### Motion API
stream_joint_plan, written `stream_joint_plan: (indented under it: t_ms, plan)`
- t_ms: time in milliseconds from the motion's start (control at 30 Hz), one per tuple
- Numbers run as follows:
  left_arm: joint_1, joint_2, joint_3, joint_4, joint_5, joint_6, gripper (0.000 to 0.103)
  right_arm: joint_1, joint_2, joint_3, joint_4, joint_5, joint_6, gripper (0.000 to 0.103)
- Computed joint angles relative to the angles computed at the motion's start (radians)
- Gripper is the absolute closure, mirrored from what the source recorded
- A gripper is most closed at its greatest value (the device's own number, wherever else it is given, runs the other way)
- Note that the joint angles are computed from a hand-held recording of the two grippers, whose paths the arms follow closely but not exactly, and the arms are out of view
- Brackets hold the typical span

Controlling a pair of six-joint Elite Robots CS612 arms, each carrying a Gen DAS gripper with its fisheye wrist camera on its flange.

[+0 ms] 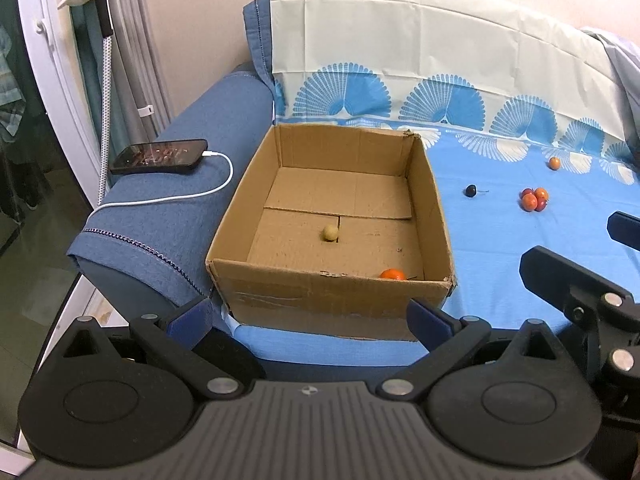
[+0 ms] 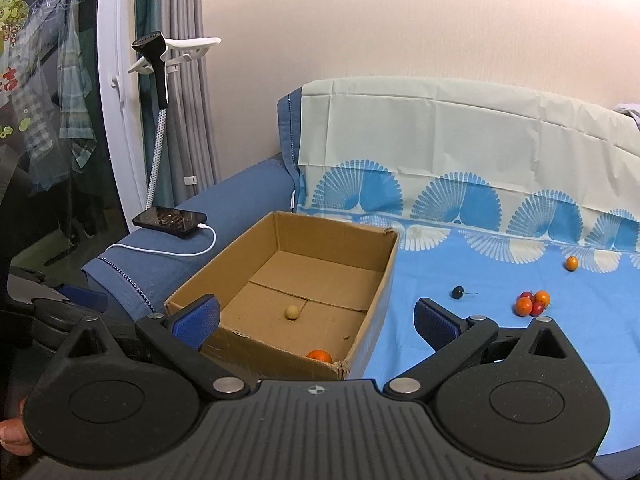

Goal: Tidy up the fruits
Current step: 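Move both tools from the box toward the mandarins and tomatoes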

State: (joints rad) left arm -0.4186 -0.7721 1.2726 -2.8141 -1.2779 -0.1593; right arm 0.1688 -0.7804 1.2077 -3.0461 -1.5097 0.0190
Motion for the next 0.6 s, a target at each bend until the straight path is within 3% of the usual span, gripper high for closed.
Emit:
stream_joint_plan:
  t_ms: [600]
  plan:
    - [-0.003, 0.014, -0.023, 0.047, 0.004, 0.013, 0.0, -0.004, 0.003, 0.001, 0.025, 0.014, 0.014, 0.001]
